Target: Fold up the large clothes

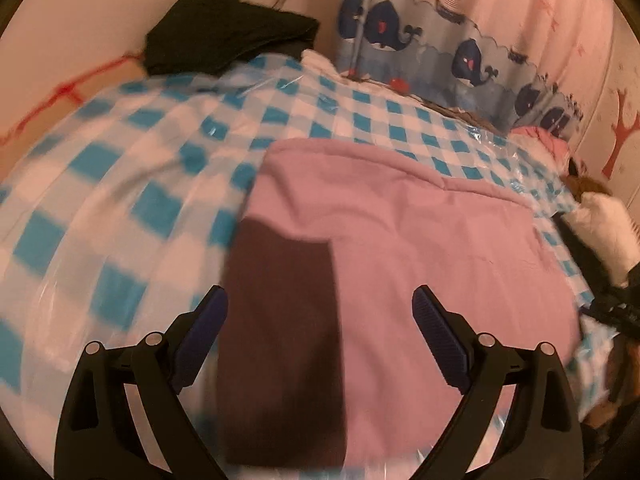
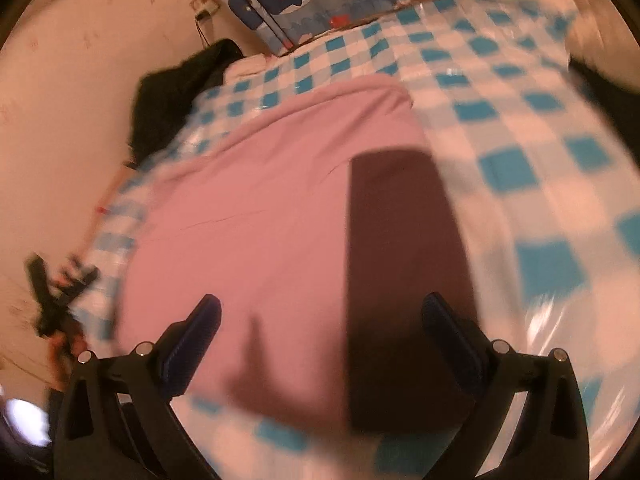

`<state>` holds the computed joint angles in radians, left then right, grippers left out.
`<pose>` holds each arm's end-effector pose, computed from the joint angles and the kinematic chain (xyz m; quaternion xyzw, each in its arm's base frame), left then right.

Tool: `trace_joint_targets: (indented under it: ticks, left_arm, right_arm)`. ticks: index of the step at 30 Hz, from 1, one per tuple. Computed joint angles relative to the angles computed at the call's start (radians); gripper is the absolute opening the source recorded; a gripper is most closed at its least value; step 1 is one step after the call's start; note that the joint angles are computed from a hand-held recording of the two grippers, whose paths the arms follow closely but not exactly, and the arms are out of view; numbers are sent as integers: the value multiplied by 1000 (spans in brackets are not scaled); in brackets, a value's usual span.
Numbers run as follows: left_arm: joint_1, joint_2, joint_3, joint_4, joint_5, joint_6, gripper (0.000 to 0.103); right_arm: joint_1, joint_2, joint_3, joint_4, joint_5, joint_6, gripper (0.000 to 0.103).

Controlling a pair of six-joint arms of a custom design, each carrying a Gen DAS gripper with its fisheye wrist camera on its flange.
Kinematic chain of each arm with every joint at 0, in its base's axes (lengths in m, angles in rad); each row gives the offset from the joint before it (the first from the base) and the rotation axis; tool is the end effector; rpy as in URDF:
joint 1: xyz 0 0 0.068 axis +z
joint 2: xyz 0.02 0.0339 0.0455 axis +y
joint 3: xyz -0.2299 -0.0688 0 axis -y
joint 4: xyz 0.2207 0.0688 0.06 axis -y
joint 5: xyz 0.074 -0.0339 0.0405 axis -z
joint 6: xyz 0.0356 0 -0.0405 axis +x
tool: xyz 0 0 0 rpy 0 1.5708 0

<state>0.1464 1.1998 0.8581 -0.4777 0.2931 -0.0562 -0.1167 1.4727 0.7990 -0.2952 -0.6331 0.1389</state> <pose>0.2374 0.0246 0.2314 -0.0398 0.9210 -0.1193 0.3687 0.2662 -0.0100 0.1668 0.0242 0.9120 0.3004 0.2784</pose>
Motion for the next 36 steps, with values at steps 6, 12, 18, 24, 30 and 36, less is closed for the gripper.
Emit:
trace_joint_targets:
  ticks: [6,12,18,24,30,36]
  left_arm:
    - [460,73,4,-276,470,102,89]
    - [478,101,-112,-269,468,127,89]
    - [387,106,-224,-165,512,36,89]
    - [359,152,-270,-87,570,-24,89]
    - [314,177,-285,-4,625,-106,89]
    - [199,229,-300,298,611,-407,93]
  right_arm:
    - [207,-89,-65,-47,-63,18,97]
    - [515,146,11,95,-72,160,97]
    - [636,425,176,236,-83,320,97]
    - [573,477,182,484,-183,570,97]
    - [529,424,160,586,-223,650,97]
    - [505,435,144,582,-275,631,97]
